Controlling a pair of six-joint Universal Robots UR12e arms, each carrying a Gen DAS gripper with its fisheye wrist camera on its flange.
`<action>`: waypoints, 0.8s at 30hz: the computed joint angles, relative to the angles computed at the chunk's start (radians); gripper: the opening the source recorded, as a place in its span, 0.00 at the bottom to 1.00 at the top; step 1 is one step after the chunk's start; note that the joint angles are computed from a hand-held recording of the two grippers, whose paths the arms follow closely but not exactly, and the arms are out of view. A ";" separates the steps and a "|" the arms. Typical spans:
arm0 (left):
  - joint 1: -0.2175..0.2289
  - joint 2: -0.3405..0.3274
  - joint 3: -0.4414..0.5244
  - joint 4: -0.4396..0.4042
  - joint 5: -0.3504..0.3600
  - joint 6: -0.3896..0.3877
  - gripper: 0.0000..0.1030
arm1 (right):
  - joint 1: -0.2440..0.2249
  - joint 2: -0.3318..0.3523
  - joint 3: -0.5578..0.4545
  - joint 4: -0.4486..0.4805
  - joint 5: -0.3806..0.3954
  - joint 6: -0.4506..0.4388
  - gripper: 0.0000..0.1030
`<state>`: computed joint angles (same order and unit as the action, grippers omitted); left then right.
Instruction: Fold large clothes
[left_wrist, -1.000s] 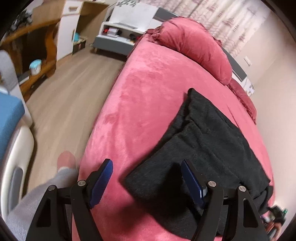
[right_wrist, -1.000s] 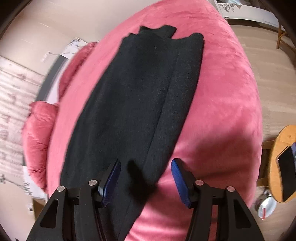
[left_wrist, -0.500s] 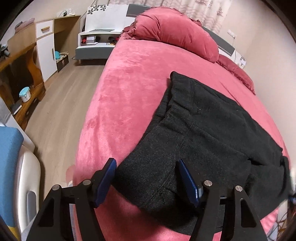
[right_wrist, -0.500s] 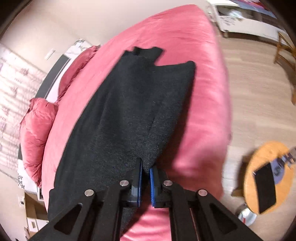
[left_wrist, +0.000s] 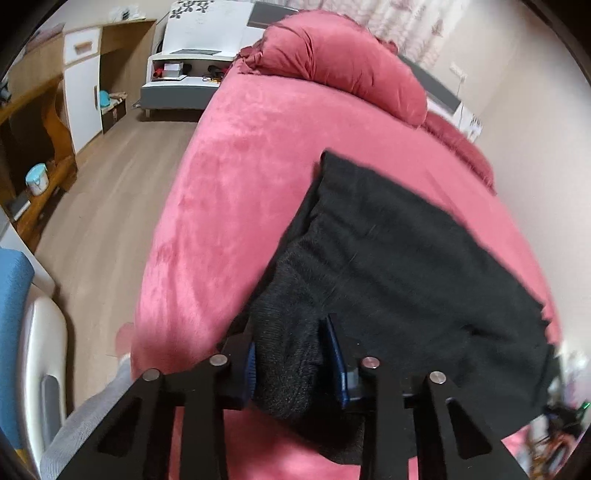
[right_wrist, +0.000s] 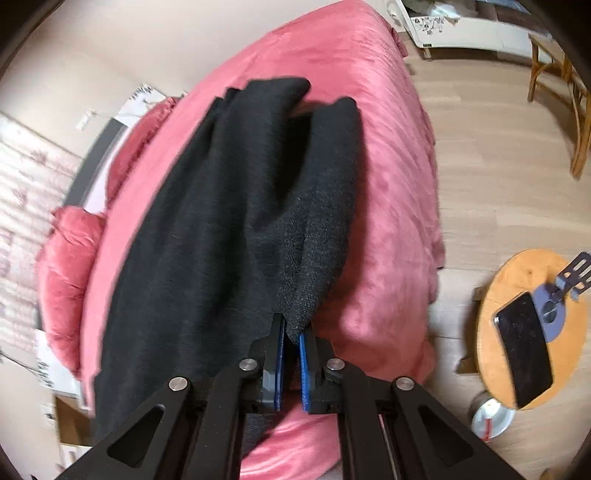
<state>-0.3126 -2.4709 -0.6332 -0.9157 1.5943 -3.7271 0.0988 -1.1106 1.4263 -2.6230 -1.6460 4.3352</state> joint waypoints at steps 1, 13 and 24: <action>0.004 0.010 -0.005 0.014 -0.012 -0.005 0.30 | -0.002 -0.006 0.008 -0.038 0.014 0.013 0.07; 0.004 0.035 -0.064 -0.123 -0.013 0.050 0.56 | -0.021 -0.051 0.068 0.063 -0.011 0.084 0.04; 0.013 0.062 -0.094 0.011 0.107 -0.103 0.65 | -0.019 -0.073 0.076 0.079 -0.050 -0.050 0.25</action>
<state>-0.3000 -2.4089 -0.7269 -0.9044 1.7015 -3.8305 0.0796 -1.1835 1.5024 -2.5441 -1.6961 4.2848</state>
